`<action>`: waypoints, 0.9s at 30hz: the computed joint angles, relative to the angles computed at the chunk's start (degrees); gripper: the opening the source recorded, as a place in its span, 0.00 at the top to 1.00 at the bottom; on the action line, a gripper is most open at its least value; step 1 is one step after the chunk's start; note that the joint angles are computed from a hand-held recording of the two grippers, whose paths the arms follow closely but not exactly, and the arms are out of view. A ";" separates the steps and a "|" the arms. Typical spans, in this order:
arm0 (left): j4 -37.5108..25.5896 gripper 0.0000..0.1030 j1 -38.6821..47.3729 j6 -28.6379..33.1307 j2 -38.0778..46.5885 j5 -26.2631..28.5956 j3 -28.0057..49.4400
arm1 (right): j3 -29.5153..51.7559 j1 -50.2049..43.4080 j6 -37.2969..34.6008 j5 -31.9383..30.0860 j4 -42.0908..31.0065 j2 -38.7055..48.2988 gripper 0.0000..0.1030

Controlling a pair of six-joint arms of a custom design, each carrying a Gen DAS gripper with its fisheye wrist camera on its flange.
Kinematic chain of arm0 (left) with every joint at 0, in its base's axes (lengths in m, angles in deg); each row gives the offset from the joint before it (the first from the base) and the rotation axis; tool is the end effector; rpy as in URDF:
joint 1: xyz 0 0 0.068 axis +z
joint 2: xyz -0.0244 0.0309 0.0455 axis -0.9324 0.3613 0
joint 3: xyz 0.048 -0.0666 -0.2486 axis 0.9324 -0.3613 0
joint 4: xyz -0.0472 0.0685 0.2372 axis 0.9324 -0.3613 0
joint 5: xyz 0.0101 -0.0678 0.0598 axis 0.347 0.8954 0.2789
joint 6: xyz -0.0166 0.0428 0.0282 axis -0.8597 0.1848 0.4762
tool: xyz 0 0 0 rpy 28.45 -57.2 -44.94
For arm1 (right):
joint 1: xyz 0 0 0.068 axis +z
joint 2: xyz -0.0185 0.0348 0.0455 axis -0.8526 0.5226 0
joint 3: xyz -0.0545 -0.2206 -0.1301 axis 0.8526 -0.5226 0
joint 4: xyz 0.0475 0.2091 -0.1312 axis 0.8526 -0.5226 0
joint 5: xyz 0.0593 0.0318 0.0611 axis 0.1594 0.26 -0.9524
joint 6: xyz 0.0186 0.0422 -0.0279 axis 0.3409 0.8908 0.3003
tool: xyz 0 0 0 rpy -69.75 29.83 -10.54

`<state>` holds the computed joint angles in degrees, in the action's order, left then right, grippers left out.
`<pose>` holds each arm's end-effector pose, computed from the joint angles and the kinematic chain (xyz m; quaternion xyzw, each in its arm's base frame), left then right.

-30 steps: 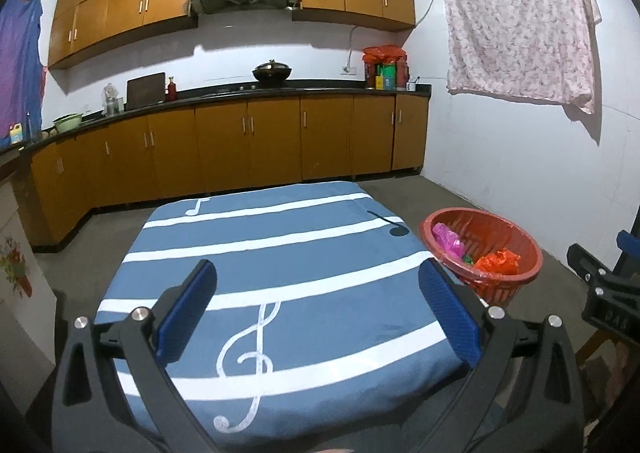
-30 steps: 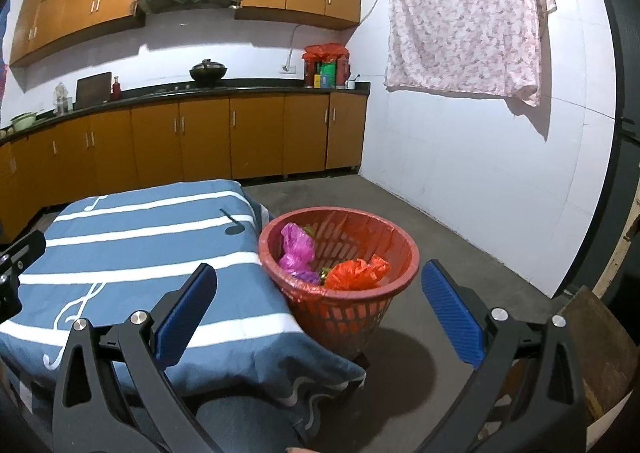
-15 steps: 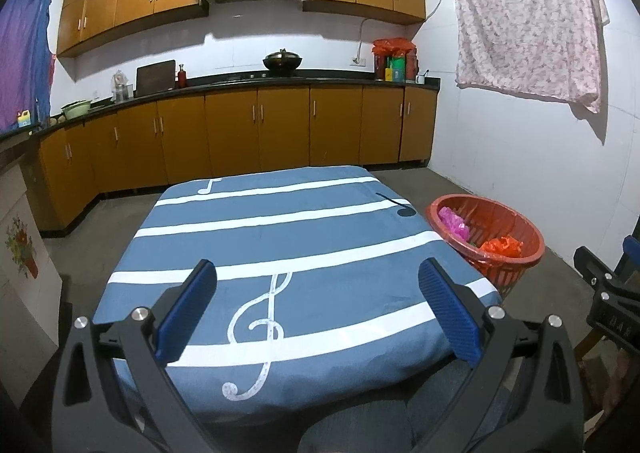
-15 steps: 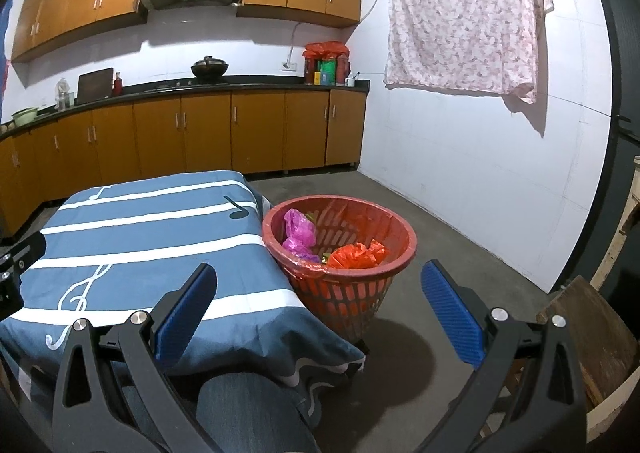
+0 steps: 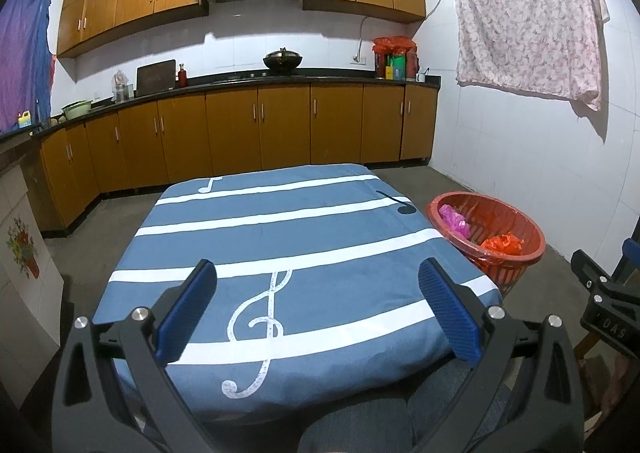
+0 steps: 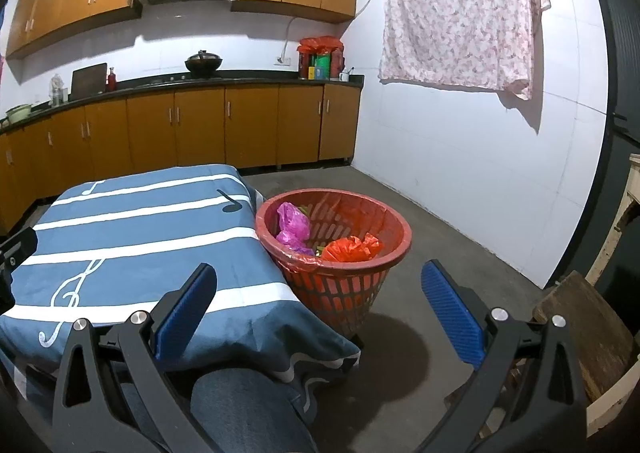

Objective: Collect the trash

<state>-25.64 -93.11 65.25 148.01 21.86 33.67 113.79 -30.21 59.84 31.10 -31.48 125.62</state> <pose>0.1985 -0.0654 0.1510 -0.1480 0.8343 0.0859 0.5241 0.2781 0.1351 0.1490 -0.0764 0.8339 -0.0002 0.5465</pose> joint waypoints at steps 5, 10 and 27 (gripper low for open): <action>-0.73 0.04 0.58 0.24 0.27 0.44 0.85 | 0.24 -0.23 0.48 0.55 -0.23 0.49 0.02; -0.58 0.04 0.62 0.18 0.82 0.53 1.12 | 0.16 -0.42 0.43 0.40 -0.34 0.34 0.02; 1.18 0.04 0.56 -0.03 1.94 -0.12 0.87 | 0.15 -0.35 0.30 0.44 -0.36 0.28 0.02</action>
